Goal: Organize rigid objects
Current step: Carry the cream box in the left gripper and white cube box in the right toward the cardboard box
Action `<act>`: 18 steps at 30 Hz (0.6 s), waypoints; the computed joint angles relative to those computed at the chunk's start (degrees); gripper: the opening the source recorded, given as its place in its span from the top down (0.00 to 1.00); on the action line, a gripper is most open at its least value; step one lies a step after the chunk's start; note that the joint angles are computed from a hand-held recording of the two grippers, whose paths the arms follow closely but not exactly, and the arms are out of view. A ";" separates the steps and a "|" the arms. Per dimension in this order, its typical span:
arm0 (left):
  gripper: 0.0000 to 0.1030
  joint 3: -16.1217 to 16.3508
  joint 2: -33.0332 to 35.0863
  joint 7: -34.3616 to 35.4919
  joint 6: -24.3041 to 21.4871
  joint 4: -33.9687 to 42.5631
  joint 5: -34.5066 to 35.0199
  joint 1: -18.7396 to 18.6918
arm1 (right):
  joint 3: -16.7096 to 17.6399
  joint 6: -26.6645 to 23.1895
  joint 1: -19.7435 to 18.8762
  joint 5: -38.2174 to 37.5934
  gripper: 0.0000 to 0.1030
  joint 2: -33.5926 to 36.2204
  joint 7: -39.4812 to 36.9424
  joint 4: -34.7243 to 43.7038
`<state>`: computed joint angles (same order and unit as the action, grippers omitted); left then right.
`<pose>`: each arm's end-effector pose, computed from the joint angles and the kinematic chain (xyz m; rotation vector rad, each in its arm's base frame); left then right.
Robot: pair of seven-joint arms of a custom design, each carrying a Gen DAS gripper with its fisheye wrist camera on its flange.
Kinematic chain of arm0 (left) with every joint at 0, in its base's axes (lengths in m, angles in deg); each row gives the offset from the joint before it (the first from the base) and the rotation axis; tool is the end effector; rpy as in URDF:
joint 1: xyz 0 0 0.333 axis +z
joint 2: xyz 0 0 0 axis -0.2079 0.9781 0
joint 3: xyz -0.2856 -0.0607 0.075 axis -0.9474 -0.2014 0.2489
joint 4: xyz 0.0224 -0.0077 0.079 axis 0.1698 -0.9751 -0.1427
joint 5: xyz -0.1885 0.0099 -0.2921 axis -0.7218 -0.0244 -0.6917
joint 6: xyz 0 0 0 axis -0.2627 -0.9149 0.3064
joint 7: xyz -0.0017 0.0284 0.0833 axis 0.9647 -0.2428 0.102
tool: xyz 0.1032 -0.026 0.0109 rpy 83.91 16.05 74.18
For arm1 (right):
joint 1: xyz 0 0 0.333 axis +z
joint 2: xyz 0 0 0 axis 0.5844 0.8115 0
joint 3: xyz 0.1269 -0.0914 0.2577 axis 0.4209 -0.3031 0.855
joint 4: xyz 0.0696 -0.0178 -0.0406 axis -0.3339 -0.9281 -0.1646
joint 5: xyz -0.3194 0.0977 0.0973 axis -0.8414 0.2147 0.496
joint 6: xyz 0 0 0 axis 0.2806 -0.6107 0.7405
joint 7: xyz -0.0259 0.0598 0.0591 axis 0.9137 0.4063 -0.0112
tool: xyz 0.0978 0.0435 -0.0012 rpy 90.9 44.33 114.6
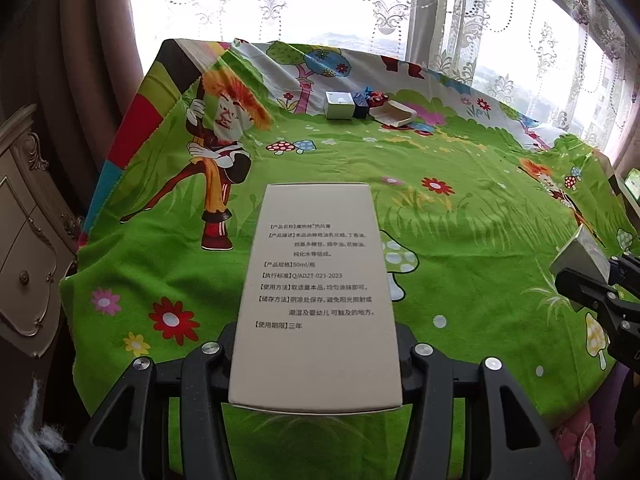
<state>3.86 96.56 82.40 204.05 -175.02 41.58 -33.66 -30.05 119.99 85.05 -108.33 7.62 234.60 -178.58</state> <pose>0.4892 -0.2981 0.3101 -1.7889 1.8331 -0.7164 0.5078 0.4813 0.3377 -1.9913 1.3974 -0.5663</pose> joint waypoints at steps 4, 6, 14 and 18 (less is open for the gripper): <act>0.50 -1.01 -1.28 0.55 -0.06 -0.88 0.04 -0.84 | -4.63 2.08 4.40 -5.85 0.58 -5.19 6.84 -7.13; 0.50 -1.56 -1.73 0.91 -0.48 -1.02 0.08 -1.46 | -6.39 1.83 6.24 -10.35 0.58 -7.76 10.92 -10.09; 0.50 -3.84 -2.52 4.63 -1.64 -0.16 -0.15 -4.14 | -9.88 -1.74 10.88 -28.79 0.57 -18.86 28.90 -21.95; 0.50 -4.66 -2.69 7.01 -2.63 0.79 -0.66 -5.76 | -8.64 -5.13 10.84 -34.96 0.57 -24.19 34.98 -27.67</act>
